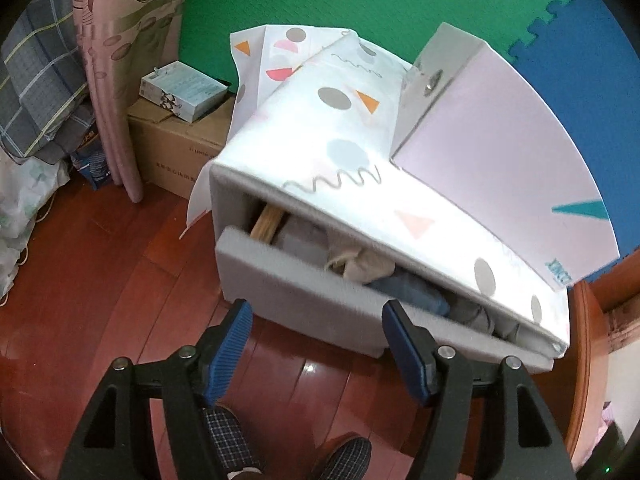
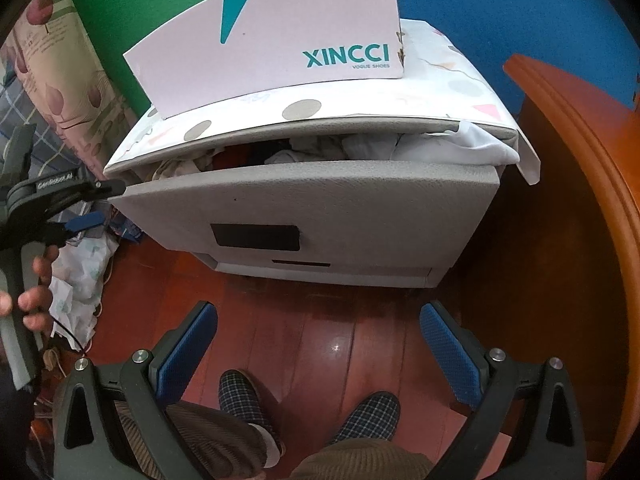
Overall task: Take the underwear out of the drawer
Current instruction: 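Hook the left gripper on the drawer front and pull it open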
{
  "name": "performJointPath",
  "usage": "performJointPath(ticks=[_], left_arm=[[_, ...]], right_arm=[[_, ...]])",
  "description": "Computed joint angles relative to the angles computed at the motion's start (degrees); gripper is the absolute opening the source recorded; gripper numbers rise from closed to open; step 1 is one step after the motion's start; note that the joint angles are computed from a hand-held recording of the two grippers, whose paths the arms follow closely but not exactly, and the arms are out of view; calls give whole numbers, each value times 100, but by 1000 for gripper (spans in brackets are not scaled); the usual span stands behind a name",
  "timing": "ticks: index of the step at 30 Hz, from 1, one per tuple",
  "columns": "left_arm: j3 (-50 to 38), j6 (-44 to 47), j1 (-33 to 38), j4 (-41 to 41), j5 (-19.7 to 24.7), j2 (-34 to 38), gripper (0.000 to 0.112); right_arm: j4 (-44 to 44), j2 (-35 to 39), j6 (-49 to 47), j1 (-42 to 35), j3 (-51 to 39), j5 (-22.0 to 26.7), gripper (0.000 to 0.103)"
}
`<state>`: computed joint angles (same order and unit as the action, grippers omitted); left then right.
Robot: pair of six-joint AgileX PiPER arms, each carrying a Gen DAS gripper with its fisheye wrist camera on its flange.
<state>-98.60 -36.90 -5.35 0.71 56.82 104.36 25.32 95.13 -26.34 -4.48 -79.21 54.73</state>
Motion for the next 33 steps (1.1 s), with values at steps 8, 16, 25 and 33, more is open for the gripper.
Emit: performJointPath(ticks=[8,16,25,33], left_arm=[[-362,13,190,35,119,487,69],[-338,2,309,93,-79,665,87],[-20,75,292,289,-450,586,95],[154,144,159,572,-390,428,95]], right_arm=[[-67,30,106,-16,-42,32,101],[-127,92,176,35,-116,51,101],[-77,86,175,-20,-91,23,101],[-83,117,169,-34,-170,51,101]])
